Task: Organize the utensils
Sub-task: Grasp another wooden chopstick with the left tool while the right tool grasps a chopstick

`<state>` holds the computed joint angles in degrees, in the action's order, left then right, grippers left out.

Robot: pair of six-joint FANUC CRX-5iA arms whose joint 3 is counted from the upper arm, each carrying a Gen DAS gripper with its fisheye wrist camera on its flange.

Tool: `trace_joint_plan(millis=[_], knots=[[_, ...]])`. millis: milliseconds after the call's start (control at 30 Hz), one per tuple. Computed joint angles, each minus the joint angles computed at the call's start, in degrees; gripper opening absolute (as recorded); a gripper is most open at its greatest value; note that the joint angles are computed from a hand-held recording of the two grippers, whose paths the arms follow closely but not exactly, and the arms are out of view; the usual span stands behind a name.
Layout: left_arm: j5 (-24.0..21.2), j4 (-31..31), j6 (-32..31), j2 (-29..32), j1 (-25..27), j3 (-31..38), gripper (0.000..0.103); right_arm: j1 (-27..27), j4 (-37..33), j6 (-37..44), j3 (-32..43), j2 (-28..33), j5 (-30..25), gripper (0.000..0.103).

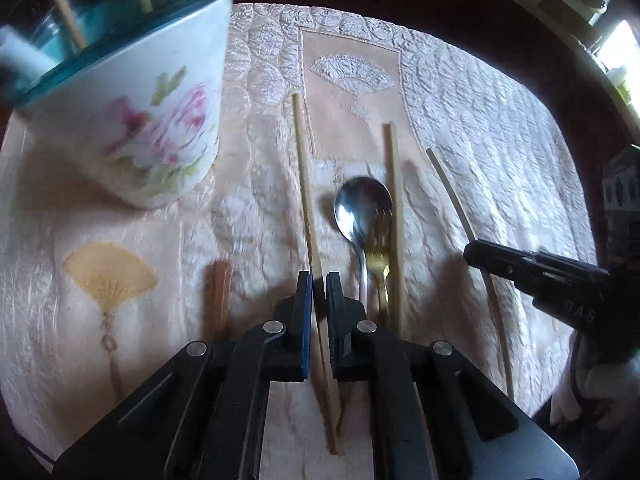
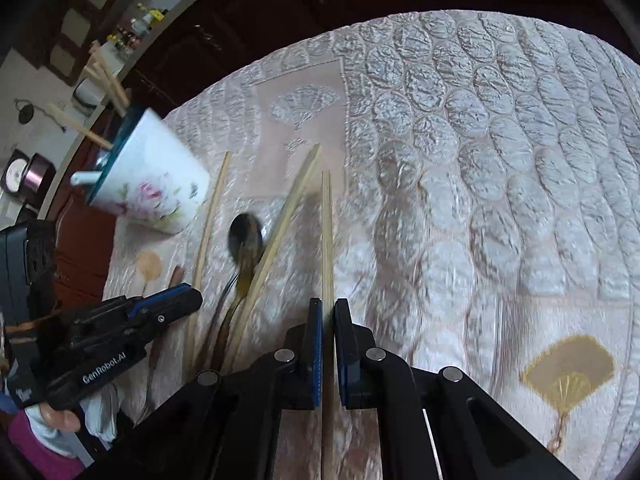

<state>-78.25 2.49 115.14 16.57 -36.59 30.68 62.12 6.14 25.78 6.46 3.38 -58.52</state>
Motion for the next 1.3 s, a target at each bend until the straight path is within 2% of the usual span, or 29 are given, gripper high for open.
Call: trace_joint_plan(millis=[133, 267, 333, 400, 433, 567, 633, 767, 933, 1167, 1233, 1300], knots=[[-0.21, 1.43, -1.44, -4.32, -0.9, -4.76, 0.005, 3.42, 0.6, -2.81, -3.49, -3.56, -0.98, 0.005], [-0.49, 1.46, -0.6, -7.31, -2.24, -8.65, 0.005, 5.74, 1.47, -5.04, -4.12, -4.09, -4.25, 0.007], [-1.35, -0.28, -0.38, -7.41, -3.54, -8.28, 0.005, 5.49, 1.81, -4.38, -3.28, -3.66, -4.73, 0.018], [-1.05, -1.17, -0.13, -7.49, -3.9, -8.26, 0.006, 4.96, 2.46, -3.72, -1.99, -2.68, -5.29, 0.023], [-0.85, -1.32, 0.08, -7.51, -3.79, -8.17, 0.007, 4.64, 2.98, -3.23, -0.9, -1.87, -5.95, 0.023], [0.39, -1.74, 0.66, -7.52, -2.71, -7.51, 0.023, 2.97, 3.9, -0.46, 2.79, 1.27, -8.27, 0.023], [0.77, -1.98, 0.65, -6.2, -2.35, -5.76, 0.029, 2.1, 3.7, 1.34, 4.68, 3.11, -9.08, 0.023], [0.46, -3.3, 0.81, -2.2, -2.06, -0.79, 0.034, 0.72, 2.65, 3.79, 7.54, 5.8, -9.83, 0.023], [-2.96, -7.39, 1.24, 4.45, -2.56, 8.25, 0.034, -0.78, 1.16, 6.52, 10.03, 8.05, -10.26, 0.023], [-8.91, -10.19, -1.59, 11.16, -2.84, 17.15, 0.034, -2.88, -1.26, 10.89, 13.88, 11.12, -10.98, 0.023], [-9.67, -11.13, -2.33, 11.95, -3.12, 18.42, 0.033, -3.22, -1.62, 11.73, 14.93, 12.23, -10.45, 0.018], [-10.09, -10.86, -2.75, 12.45, -3.0, 19.11, 0.025, -3.56, -2.01, 12.22, 15.13, 12.65, -9.59, 0.012]])
